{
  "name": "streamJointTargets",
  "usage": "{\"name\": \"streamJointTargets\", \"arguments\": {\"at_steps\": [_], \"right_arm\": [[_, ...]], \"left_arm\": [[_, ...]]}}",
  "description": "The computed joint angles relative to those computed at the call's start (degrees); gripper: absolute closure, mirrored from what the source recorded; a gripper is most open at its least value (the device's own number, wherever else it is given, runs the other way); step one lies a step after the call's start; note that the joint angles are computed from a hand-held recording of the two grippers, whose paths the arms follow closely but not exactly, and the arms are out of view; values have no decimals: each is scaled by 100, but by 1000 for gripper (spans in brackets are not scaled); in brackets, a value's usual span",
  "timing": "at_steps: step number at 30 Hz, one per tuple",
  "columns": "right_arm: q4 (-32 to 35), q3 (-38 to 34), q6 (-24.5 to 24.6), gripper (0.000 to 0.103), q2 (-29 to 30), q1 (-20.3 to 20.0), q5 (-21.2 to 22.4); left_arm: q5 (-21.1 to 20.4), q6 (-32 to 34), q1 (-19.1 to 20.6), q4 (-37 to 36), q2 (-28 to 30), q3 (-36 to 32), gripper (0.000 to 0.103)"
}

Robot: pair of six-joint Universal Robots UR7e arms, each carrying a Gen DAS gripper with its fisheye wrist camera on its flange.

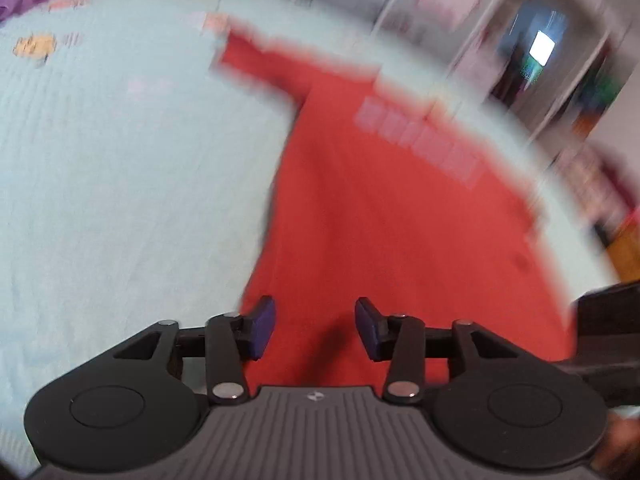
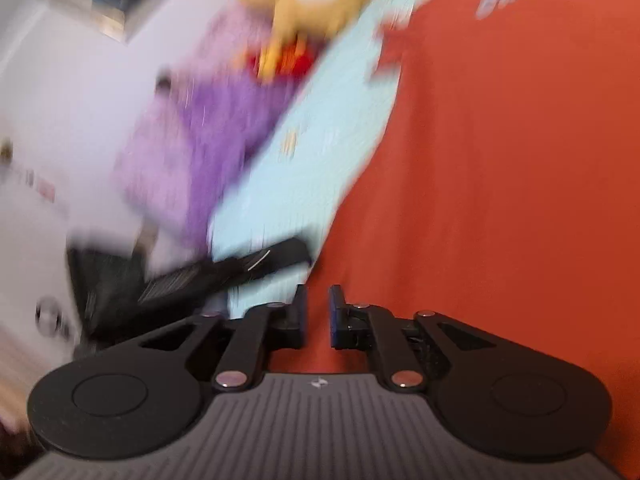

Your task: Fold clothes

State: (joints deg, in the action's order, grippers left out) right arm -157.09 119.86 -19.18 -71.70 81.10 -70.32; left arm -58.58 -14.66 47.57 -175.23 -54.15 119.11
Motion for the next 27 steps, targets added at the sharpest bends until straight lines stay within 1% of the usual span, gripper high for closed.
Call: {"name": "streamJointTargets", "arguments": {"at_steps": [1,2,3,4,5,6,7,8,9,10,12,14,15,16,17,18,19,20,21,22,23,24,25,26,27], "right_arm": [[221,93,-219,99,-34,5,-196],[203,295,-509,102,-213,-51,-154],[-6,502,-560,102,-309,-116,-71],[26,617,-565,102,-434,-166,-14],[196,633,-525,102,-541,-201,23],[371,601,-510,101,-615,-213,22],[432,581,-485,98,-666,-209,27],[281,570,-429,92,-689,-200,73],[127,556,-371,91,-707,-191,117],[-29,540,-310,88,-722,-181,158],[-552,493,-61,88,-676,-190,205],[-1187,404,268,87,-557,-212,179],[-1397,317,381,86,-475,-234,70],[-1565,238,456,83,-396,-279,-62],[-1691,202,469,81,-374,-341,-337],[-1838,189,531,81,-375,-425,-597],[-2039,268,772,103,-478,-590,-809],[-2215,372,1023,103,-617,-848,-784],[-2384,566,1494,103,-886,-1183,-520],[-2651,802,1780,103,-1154,-1457,-364],[-2817,1018,1826,103,-1399,-1638,-320],[-2931,1196,1875,103,-1620,-1801,-269],[-2919,1274,1950,103,-1735,-1851,-235],[-2893,1322,2002,96,-1822,-1875,-199],[-2832,1253,1960,91,-1774,-1788,-155]], "left_arm": [[132,-4,-52,-130,-84,165,82],[96,-196,-48,-21,-223,244,84],[58,-395,-45,120,-370,314,85],[23,-586,-44,253,-510,378,85],[45,-698,-79,276,-560,409,85],[101,-707,-148,223,-590,452,85],[155,-583,-235,58,-538,435,83],[194,-447,-311,-118,-477,410,83],[64,-237,-288,-419,-350,323,77],[-73,-40,-262,-696,-221,225,68],[-281,209,-190,-982,90,-129,59],[-370,435,-100,-1303,484,-537,59],[-277,455,-18,-1418,677,-693,58],[-185,475,63,-1526,870,-859,58],[-76,466,138,-1590,1048,-1019,59],[156,216,203,-1417,1094,-997,65],[148,97,265,-1484,1041,-842,79],[99,65,345,-1704,1029,-681,80],[42,65,389,-1806,959,-564,90],[-12,-97,432,-1750,889,-540,91],[-37,-265,461,-1686,843,-551,91],[23,-335,437,-1673,828,-549,92],[92,-234,354,-1755,872,-587,92],[159,-130,272,-1837,918,-627,92],[225,-22,192,-1917,965,-672,88]]}}
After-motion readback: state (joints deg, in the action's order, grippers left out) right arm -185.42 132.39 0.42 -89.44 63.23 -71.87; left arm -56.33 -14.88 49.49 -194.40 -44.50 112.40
